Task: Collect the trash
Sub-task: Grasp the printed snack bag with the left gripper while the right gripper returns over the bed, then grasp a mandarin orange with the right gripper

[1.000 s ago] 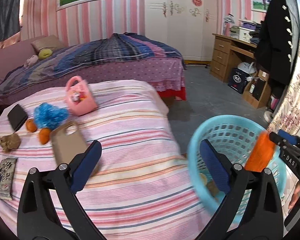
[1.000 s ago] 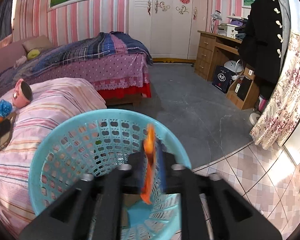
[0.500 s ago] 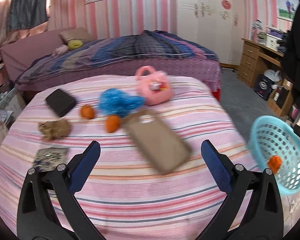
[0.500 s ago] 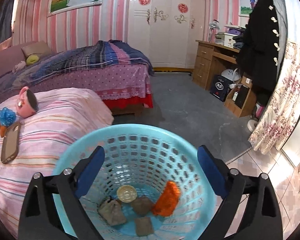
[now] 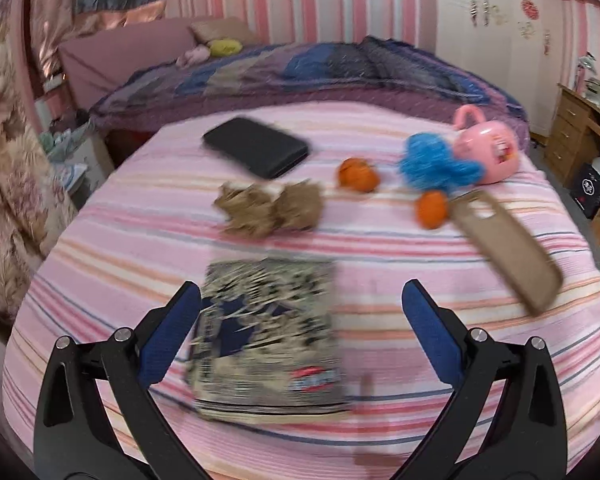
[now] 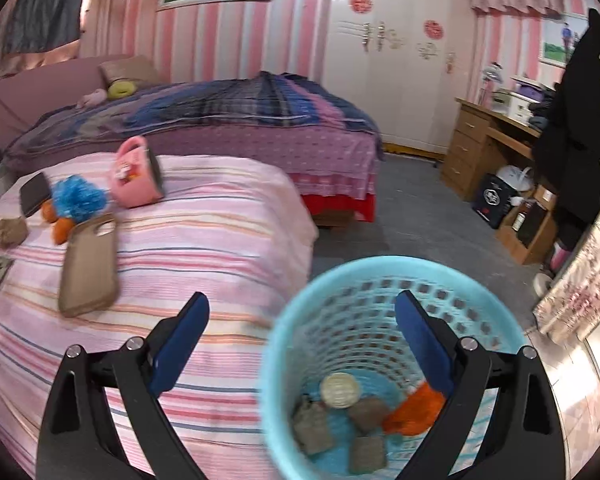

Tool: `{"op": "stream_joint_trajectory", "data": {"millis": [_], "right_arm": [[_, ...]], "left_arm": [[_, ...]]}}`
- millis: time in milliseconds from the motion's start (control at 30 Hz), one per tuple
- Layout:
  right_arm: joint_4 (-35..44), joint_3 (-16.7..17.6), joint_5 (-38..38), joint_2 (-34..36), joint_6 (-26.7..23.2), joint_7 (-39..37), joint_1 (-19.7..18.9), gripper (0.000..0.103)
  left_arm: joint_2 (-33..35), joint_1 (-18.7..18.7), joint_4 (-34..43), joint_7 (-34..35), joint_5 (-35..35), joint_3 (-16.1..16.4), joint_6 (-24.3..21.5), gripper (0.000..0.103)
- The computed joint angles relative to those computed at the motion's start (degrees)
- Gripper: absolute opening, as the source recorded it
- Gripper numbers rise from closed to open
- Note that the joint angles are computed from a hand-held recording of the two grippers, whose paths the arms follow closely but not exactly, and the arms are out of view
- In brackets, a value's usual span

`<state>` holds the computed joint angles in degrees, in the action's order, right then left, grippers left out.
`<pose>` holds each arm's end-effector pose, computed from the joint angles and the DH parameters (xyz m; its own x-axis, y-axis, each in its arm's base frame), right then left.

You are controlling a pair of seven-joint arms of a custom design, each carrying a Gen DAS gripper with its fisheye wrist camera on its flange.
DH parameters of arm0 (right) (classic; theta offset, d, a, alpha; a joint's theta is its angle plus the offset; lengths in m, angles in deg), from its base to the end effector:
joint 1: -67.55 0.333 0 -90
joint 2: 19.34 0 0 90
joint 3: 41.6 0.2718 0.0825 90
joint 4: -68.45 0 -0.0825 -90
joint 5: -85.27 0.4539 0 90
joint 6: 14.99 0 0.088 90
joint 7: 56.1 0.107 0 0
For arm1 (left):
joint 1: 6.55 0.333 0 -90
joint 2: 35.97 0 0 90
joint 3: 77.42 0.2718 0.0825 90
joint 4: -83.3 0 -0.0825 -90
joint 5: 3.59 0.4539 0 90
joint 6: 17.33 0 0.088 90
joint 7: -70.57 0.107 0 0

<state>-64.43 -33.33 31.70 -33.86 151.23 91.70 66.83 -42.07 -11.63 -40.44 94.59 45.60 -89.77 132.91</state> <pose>0.5661 0.1251 0.4425 -0.0800 -0.9936 0.0793 -0.5856 -0.0175 -0.8104 0.5876 -0.2043 0.4227 0.2181 -0.9749 -0.0451 -0.6743 -0.1171 -0.7291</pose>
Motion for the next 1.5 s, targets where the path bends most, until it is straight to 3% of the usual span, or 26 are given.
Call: {"op": "stream_joint_trajectory", "data": {"millis": [200,333,467,533,667,700,833,1067,1300,1500], "right_arm": [[2.4,0.2,2.8,3.2,0.5,-1.3,3.0,0.092],[4.1,0.4,3.0,5.2,-0.1,-1.6,5.0,0.092],[5.3,-0.4,3.3,6.6,-0.9,-2.7,7.1,0.092],[5.5,-1.0,5.0,7.1,-0.8,-4.2,8.2,0.092],[5.6,-1.5,8.0,7.6,-0.7,-7.1,9.9,0.092],[5.6,-1.4,8.0,7.7,-0.4,-7.4,10.1,0.092],[6.9,-1.1,7.6,8.5,0.2,-7.7,11.0,0.092],[17.1,-1.5,7.9,16.7,1.0,-9.0,15.4,0.092],[32.9,-2.5,16.2,30.3,-4.0,-19.8,21.6,0.09],[45.1,-3.6,24.1,39.3,-11.4,-28.3,24.5,0.061]], "left_arm": [[-0.2,1.5,-1.9,3.8,-4.7,1.6,-0.6,0.093],[-0.2,1.7,-3.8,13.0,-18.2,3.6,4.2,0.081],[0.6,2.0,-2.6,16.4,-18.3,2.5,1.6,0.074],[0.3,1.5,-3.0,20.8,-22.5,3.0,3.0,0.052],[-0.3,1.7,-3.3,24.9,-25.7,3.1,3.4,0.028],[-0.5,1.9,-3.4,25.7,-26.4,3.2,3.6,0.017],[-1.0,2.7,-4.0,28.3,-29.7,3.8,4.4,0.002],[-4.7,6.4,-6.7,23.3,-24.4,3.5,5.4,0.0],[-8.9,11.6,-8.6,13.8,-15.3,1.6,3.1,0.0],[-9.6,12.0,-8.8,13.5,-16.0,2.6,2.3,0.0]]}}
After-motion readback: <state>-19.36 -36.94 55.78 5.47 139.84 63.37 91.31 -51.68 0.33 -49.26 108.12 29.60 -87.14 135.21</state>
